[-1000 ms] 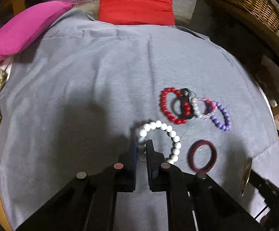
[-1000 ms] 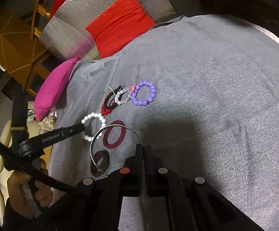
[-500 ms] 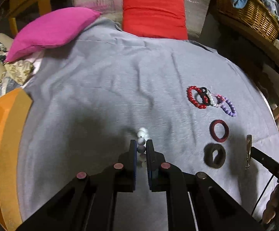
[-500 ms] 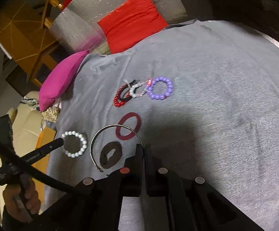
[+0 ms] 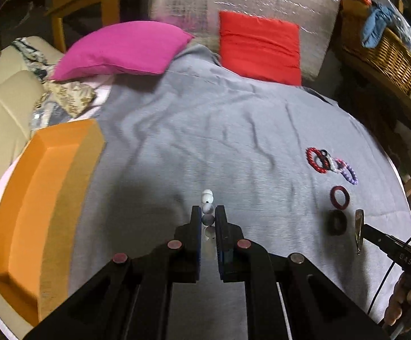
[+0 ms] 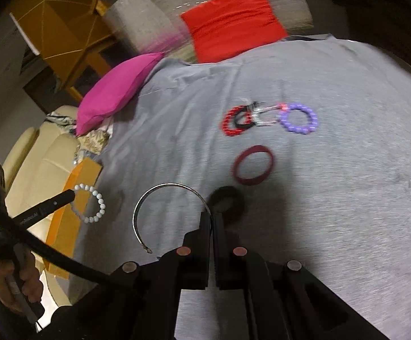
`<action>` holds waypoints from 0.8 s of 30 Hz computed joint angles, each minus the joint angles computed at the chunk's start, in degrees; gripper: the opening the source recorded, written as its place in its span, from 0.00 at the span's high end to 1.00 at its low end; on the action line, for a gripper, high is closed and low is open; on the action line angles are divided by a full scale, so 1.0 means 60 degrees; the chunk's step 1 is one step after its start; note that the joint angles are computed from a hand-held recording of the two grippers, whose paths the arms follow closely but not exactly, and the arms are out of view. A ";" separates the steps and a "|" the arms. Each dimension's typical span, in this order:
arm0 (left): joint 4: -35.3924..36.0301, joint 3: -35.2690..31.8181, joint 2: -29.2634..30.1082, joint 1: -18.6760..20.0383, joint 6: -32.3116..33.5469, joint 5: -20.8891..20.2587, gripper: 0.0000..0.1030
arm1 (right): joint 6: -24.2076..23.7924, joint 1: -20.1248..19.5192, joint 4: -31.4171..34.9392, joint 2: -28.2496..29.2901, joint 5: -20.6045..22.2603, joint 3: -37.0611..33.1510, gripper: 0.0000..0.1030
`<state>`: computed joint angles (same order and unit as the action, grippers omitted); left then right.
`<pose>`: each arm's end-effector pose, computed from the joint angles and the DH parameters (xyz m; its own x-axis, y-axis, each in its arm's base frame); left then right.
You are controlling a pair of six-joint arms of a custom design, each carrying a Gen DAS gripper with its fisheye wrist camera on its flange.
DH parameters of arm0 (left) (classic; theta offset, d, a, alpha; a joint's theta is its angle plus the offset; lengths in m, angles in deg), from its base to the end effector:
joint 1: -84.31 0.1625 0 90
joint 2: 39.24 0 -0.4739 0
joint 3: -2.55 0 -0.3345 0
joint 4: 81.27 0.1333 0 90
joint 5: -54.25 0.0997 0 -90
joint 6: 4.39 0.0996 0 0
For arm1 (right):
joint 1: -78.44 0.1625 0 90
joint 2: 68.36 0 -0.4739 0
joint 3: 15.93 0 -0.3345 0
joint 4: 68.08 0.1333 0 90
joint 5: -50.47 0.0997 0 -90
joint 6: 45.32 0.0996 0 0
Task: Organize jewelry
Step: 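Carry the pearl bracelet and silver bangle with both tools over the orange box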
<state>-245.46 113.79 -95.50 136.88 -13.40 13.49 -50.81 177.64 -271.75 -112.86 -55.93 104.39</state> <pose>-0.1811 -0.5801 0.2540 -0.7516 0.0790 -0.6549 0.4620 0.7718 -0.4370 0.1929 -0.5333 0.1561 -0.9581 -0.0570 0.2806 -0.2189 0.7776 -0.5895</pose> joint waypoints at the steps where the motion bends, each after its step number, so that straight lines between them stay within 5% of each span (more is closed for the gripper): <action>1: -0.0024 0.0066 -0.0105 -0.0001 -0.0012 0.0050 0.91 | 0.0003 0.0091 0.0056 0.0041 -0.0006 -0.0059 0.98; 12: -0.0212 0.0782 -0.1733 0.0165 -0.0153 0.0849 0.91 | -0.0159 0.1465 0.1268 0.0894 -0.0130 -0.1536 0.98; 24: -0.0097 0.1036 -0.3157 0.0743 -0.0258 0.1695 0.91 | -0.0184 0.2868 0.3742 0.2736 -0.0013 -0.4745 0.98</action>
<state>-246.04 120.01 -114.44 141.33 -14.94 23.66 -51.92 194.85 -249.30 -96.44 -56.01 75.92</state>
